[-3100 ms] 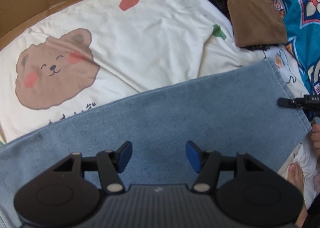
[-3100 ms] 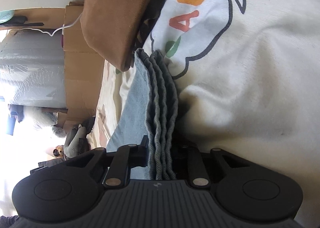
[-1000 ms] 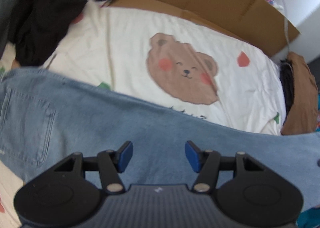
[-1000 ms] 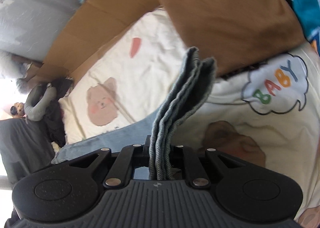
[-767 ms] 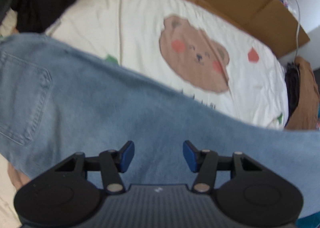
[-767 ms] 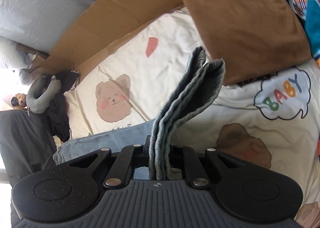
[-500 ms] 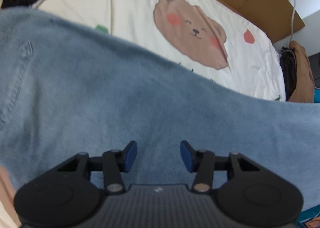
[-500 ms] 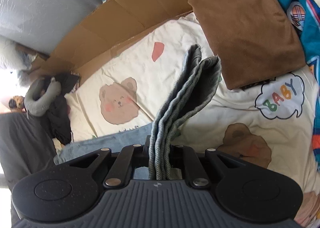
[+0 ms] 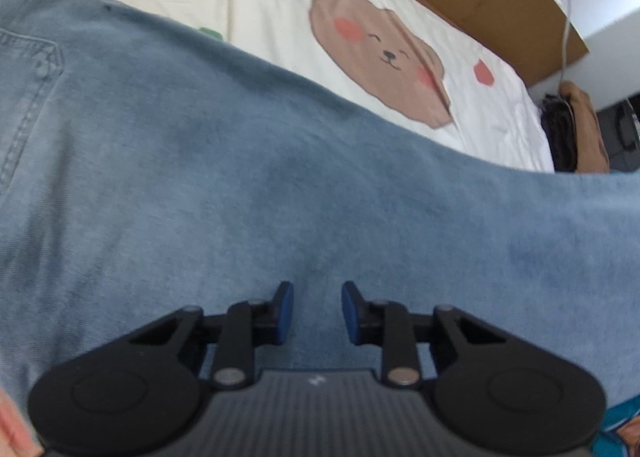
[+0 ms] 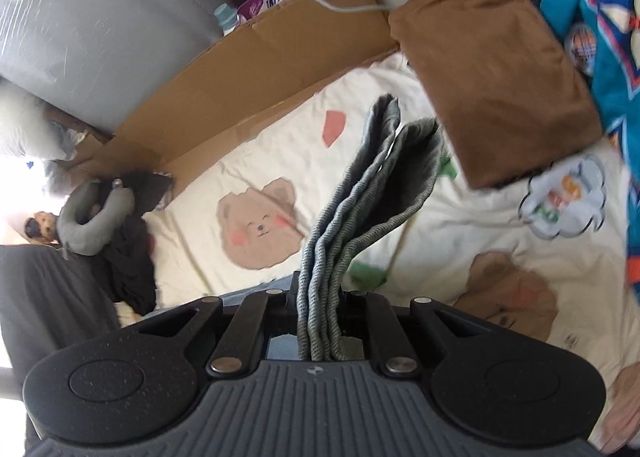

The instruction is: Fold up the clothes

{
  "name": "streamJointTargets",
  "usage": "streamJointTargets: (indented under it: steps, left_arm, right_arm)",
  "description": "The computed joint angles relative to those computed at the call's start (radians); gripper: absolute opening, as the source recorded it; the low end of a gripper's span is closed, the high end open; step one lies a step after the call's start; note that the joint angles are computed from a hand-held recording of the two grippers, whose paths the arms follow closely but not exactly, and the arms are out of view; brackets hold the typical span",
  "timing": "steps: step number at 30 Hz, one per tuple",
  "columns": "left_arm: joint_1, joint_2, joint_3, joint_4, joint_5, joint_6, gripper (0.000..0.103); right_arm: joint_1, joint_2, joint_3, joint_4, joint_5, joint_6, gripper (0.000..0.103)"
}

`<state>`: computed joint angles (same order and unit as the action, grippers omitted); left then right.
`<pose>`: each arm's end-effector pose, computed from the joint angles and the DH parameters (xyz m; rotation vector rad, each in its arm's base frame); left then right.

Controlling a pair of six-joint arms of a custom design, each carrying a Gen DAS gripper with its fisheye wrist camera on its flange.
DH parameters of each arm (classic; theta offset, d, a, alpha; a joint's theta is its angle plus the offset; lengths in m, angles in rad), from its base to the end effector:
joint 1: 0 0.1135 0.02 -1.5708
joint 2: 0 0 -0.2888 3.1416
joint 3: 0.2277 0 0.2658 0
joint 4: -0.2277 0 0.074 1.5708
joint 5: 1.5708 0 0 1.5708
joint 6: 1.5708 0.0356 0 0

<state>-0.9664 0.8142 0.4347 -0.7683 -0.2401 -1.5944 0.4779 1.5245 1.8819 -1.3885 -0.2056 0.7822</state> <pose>0.0803 -0.1014 0.1843 -0.9188 2.5984 -0.4716 0.2490 0.1371 0.4554 0.3387 2.7253 0.6762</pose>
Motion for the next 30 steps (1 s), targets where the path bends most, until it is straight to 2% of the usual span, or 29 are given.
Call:
streamJointTargets:
  steps: [2, 5, 9, 13, 19, 30]
  left_arm:
    - [-0.014, 0.024, -0.036, 0.070, -0.014, -0.016, 0.027]
    - [0.028, 0.097, -0.086, 0.211, -0.030, 0.028, 0.027]
    - [0.145, 0.197, -0.094, 0.347, -0.055, 0.181, 0.025]
    - [0.262, 0.266, -0.098, 0.454, -0.043, 0.297, 0.015]
    - [0.376, 0.372, -0.084, 0.574, -0.001, 0.448, 0.002]
    - [0.553, 0.548, -0.012, 0.738, 0.085, 0.681, 0.003]
  right_arm:
    - [0.026, 0.006, 0.013, 0.002, 0.008, -0.002, 0.008]
    - [0.055, 0.004, 0.009, 0.003, -0.008, -0.001, 0.008]
    - [0.080, -0.008, -0.016, 0.004, -0.025, 0.013, 0.008]
    - [0.098, -0.010, -0.007, 0.003, -0.018, 0.022, 0.008]
    - [0.101, -0.005, 0.011, -0.007, -0.011, 0.010, 0.008]
    - [0.100, 0.005, 0.002, -0.016, 0.011, -0.007, 0.008]
